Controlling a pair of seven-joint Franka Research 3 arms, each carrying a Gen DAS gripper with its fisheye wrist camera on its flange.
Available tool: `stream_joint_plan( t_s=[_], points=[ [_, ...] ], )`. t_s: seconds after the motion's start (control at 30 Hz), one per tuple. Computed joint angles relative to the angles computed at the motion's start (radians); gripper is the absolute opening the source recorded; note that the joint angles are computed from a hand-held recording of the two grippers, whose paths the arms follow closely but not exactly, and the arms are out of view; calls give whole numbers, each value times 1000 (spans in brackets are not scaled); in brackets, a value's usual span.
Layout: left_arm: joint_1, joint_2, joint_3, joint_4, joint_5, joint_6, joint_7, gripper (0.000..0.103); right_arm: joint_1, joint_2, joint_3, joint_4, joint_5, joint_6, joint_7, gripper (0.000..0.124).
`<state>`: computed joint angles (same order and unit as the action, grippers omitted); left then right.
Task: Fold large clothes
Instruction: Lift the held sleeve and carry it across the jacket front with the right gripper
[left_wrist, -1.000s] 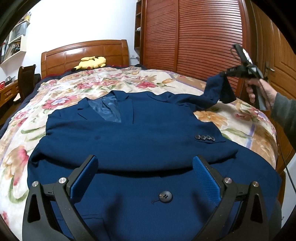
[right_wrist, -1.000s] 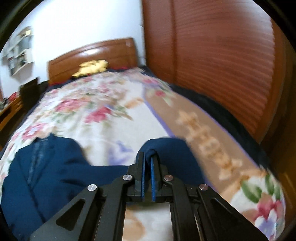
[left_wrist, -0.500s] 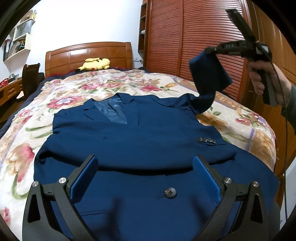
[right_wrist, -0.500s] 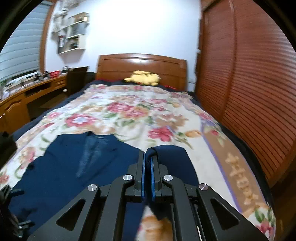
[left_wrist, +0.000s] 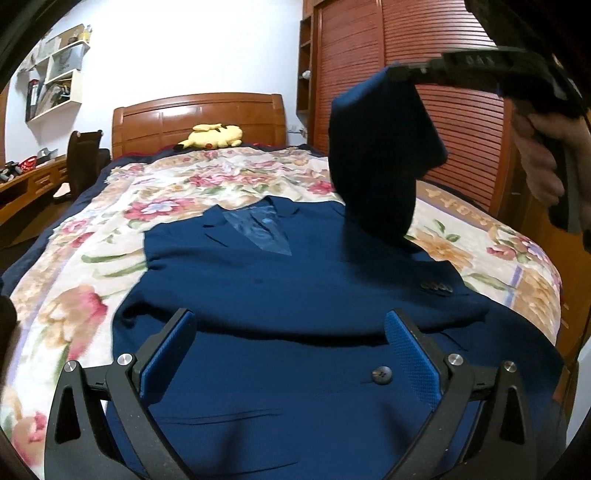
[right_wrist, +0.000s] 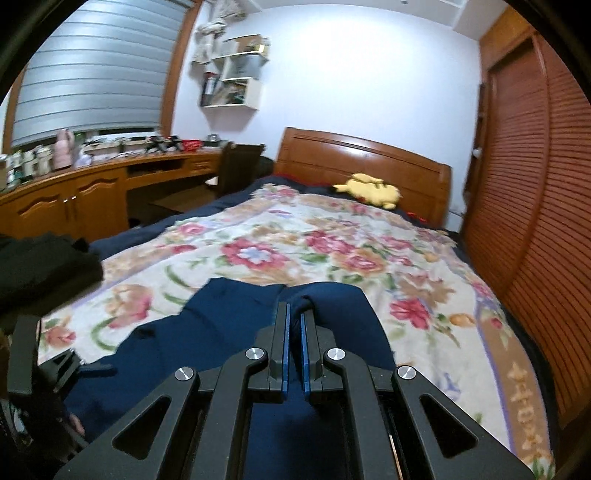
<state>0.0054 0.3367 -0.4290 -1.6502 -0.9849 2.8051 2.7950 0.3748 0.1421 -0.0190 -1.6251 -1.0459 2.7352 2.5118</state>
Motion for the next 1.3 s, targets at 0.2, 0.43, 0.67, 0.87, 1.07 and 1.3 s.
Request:
stream_joint_plan(
  t_s=[0.2,0.43,0.67,0.87,1.07,1.3],
  points=[
    [14,4,10,12,-6,0,-21,102,-7,26,18,-14,186,15,-163,5],
    [22,7,7,15,-6,14,-20,102,12,70,14,-9,387,-51,-315,5],
    [28,11,0,19,0,17,-20,102,22,87,9,-10,528,-98,-394,15],
    [33,11,-4,18,0,18,-15,102,56,47,-8,-53,441,-111,-310,49],
    [33,12,-5,17,4,18,-16,102,36,17,-8,-80,354,-109,-211,51],
    [33,10,-5,15,7,20,-20,102,13,76,-21,-34,340,-171,-98,51]
  ],
)
